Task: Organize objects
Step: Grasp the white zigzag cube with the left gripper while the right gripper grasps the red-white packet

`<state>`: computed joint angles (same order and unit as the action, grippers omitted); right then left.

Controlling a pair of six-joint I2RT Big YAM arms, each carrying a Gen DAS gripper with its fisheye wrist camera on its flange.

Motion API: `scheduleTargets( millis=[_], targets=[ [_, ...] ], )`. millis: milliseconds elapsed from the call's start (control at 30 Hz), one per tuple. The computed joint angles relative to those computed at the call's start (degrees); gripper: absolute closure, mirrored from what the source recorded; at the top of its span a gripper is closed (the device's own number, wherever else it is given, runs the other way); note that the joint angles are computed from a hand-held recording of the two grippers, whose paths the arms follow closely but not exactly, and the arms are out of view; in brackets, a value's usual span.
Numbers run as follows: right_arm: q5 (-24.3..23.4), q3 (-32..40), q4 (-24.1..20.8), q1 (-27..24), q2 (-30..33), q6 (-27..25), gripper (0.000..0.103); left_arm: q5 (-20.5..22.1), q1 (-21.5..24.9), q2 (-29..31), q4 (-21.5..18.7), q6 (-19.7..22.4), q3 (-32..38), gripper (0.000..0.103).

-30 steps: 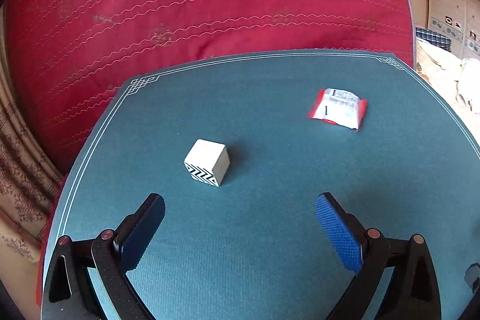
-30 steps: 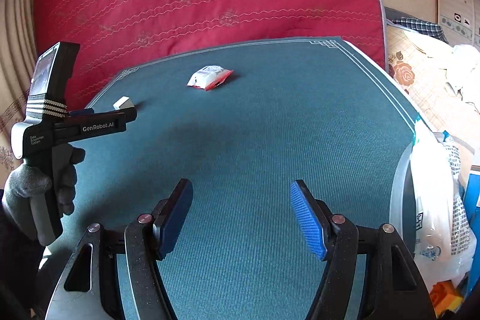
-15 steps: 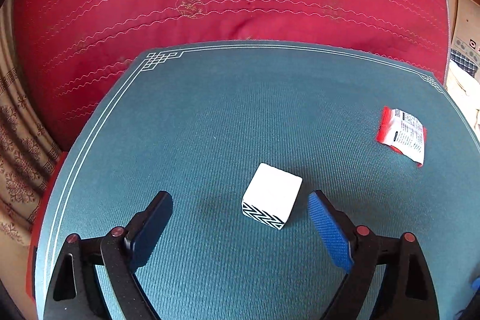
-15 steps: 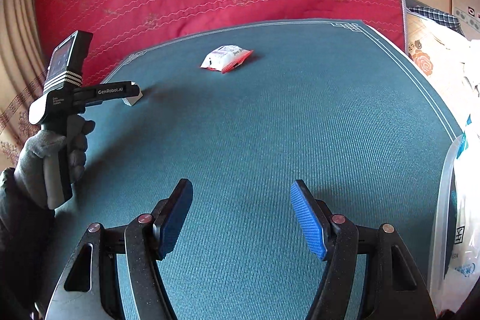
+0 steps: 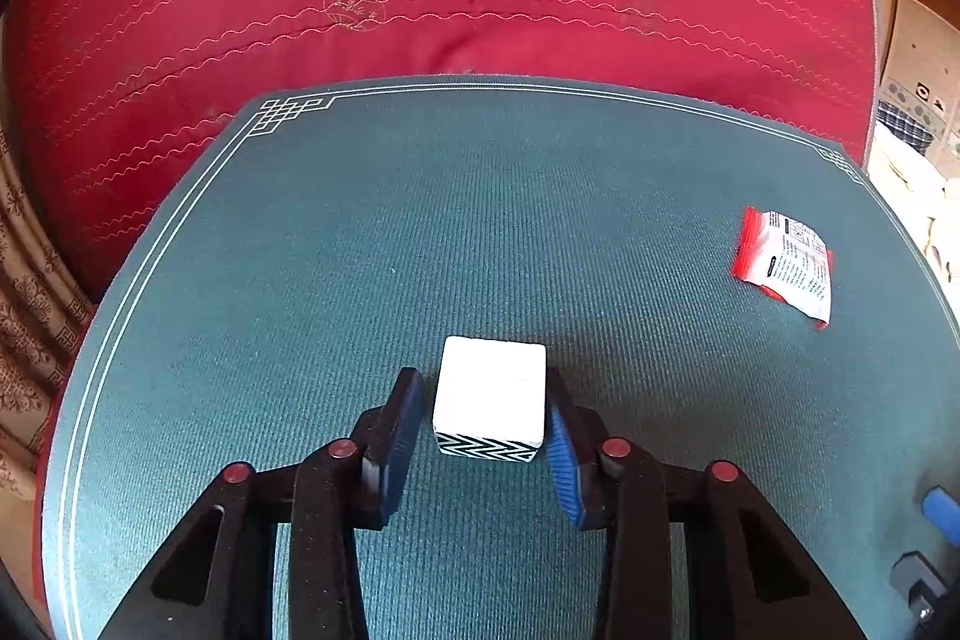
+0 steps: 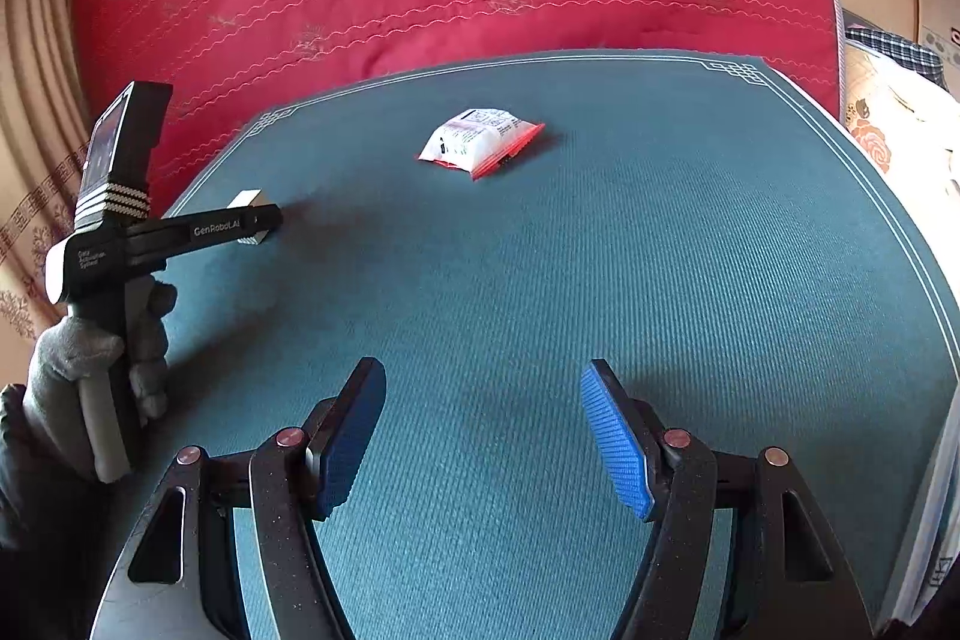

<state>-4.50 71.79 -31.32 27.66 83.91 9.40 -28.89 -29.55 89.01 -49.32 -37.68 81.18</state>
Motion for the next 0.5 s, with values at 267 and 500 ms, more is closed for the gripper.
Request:
scheduleTargets(
  millis=[267,500],
  targets=[
    [-0.53,10.40,-0.68,-1.16,8.99,2.08,0.034,-0.61,-0.14,0.06,0.16,-0.07,0.02,0.071],
    [-1.35,21.16,-3.65,-1.14,16.57,0.70,0.034,-0.28,0.16,-0.16,0.74,-0.58,-0.39,0.071]
  ],
)
